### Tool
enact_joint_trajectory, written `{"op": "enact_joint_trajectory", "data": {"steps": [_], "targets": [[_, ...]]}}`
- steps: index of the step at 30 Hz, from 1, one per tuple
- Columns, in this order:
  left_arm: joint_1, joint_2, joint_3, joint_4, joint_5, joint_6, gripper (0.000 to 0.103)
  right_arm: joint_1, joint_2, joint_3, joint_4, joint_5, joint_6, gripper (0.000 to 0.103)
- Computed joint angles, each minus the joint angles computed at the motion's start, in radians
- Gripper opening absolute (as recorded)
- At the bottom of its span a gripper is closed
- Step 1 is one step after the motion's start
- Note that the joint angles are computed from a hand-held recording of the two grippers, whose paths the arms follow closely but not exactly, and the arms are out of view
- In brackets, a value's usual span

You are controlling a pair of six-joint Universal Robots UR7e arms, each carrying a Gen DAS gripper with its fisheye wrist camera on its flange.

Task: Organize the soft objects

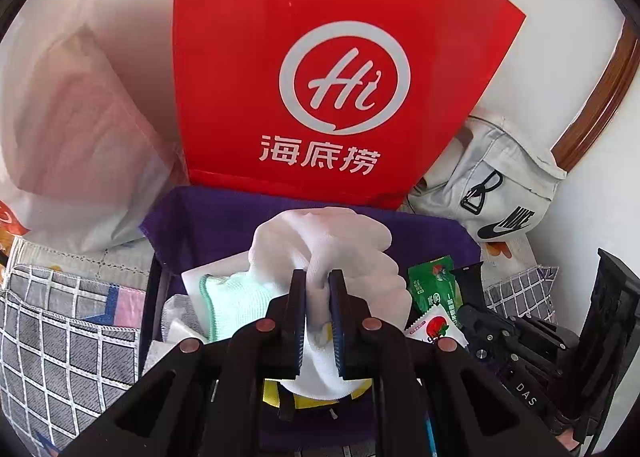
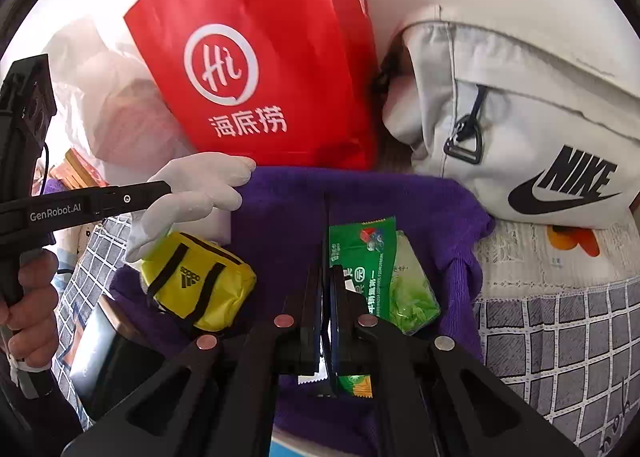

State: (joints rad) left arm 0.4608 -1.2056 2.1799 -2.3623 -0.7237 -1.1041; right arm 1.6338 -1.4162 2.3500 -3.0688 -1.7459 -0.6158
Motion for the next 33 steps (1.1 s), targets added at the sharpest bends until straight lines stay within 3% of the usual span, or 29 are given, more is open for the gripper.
{"op": "enact_joint_trajectory", "data": {"steps": [12,14,17,21,24,27,33], "targets": [[0.034,0.018,0.038,-0.136,-0.06,0.074,0.012,-0.023,0.029,-0.021,0.037,-0.021,0.028,0.007],[0.036,0.017,0.038,-0.146,-0.068,0.089,0.016,-0.021,0.03,-0.021,0.03,-0.026,0.033,0.007],[0.037,0.014,0.039,-0.16,-0.078,0.096,0.031,-0.018,0.023,-0.019,0.02,-0.035,0.03,0.008],[0.015,0.001,0.032,-0.105,-0.066,0.073,0.036,0.001,0.002,-0.003,-0.015,-0.055,0.026,0.022],[-0.012,-0.014,0.021,-0.027,-0.056,0.036,0.046,0.017,-0.042,0.02,-0.024,-0.056,0.025,0.035],[-0.057,-0.035,0.017,0.056,-0.033,-0.014,0.048,0.039,-0.086,0.043,-0.025,-0.069,0.039,0.052],[-0.173,-0.09,0.008,0.247,-0.02,-0.168,0.06,0.093,-0.217,0.093,0.026,-0.11,0.088,0.071]]}}
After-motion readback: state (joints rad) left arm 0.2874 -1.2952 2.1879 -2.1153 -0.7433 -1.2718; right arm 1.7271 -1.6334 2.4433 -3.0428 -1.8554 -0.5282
